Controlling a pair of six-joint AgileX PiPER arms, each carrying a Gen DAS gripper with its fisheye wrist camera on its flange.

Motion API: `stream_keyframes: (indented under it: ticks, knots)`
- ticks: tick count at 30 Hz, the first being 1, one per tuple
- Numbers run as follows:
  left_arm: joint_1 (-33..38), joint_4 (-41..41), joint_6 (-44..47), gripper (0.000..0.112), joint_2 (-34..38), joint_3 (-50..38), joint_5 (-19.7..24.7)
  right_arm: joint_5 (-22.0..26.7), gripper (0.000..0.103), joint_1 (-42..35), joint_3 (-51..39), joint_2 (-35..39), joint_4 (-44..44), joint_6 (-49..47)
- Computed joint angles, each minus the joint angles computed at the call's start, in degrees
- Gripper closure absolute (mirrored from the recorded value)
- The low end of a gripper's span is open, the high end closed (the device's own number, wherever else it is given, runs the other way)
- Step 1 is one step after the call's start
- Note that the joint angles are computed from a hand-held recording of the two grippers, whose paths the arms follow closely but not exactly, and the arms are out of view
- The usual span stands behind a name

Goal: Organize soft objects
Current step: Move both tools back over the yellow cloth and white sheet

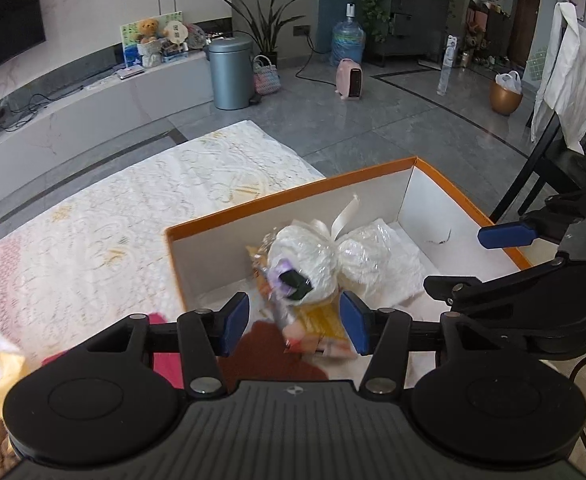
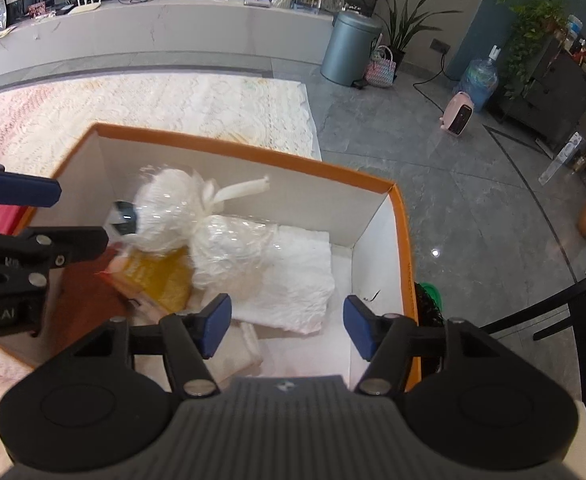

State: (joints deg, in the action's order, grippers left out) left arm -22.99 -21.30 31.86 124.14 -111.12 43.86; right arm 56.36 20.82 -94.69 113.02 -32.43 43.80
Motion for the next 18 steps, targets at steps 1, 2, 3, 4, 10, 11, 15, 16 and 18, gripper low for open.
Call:
stream_keyframes:
  ticks: [1,2,3,4,10,11,15,16,18]
  knots:
    - [0.27,-0.47,1.01,0.05,-1.82,2.69,-1.58,0.21,0.041,0.91,0.38,-0.77,-0.4,0.85]
    - [0.5,-0.91,1.9,0.05,-3.8,5.65,-3.58,0.21,0.041,2.2,1.12,-1.78,-1.11,2.18]
    - [0.87,-1.75,2.93,0.05,-5.9,8.72,-5.65,-0.22,0.041,3.27,2.04,-2.93,-1.93,3.44]
    - [1.38,-3.32,4.44,0.05,-7.81,11.41,-7.28,-0.49,0.041,4.54,2.88,-3.99,-3.08,5.13]
    - [6.12,-14.71,12.93,0.05,-18.54,26.37,-14.88,0.39,0.041,13.81,6.55,-7.55,-13.21,20.37]
    - [7.08,-17.4,14.97,0.05,-20.2,28.62,-15.69,0.55,0.041,15.53,7.19,-7.84,-15.11,23.34]
    - [11.99,-26.41,21.6,0.05,-25.69,35.93,-16.5,2.31,0.04,21.5,6.58,-6.87,-18.54,31.04]
    - [13.14,-27.64,22.29,0.05,-26.82,37.55,-16.83,2.48,0.04,22.74,5.97,-6.33,-18.74,32.41]
    - [15.42,-29.14,22.65,0.05,-28.71,40.28,-17.31,2.65,0.04,25.19,4.58,-4.97,-19.09,35.5]
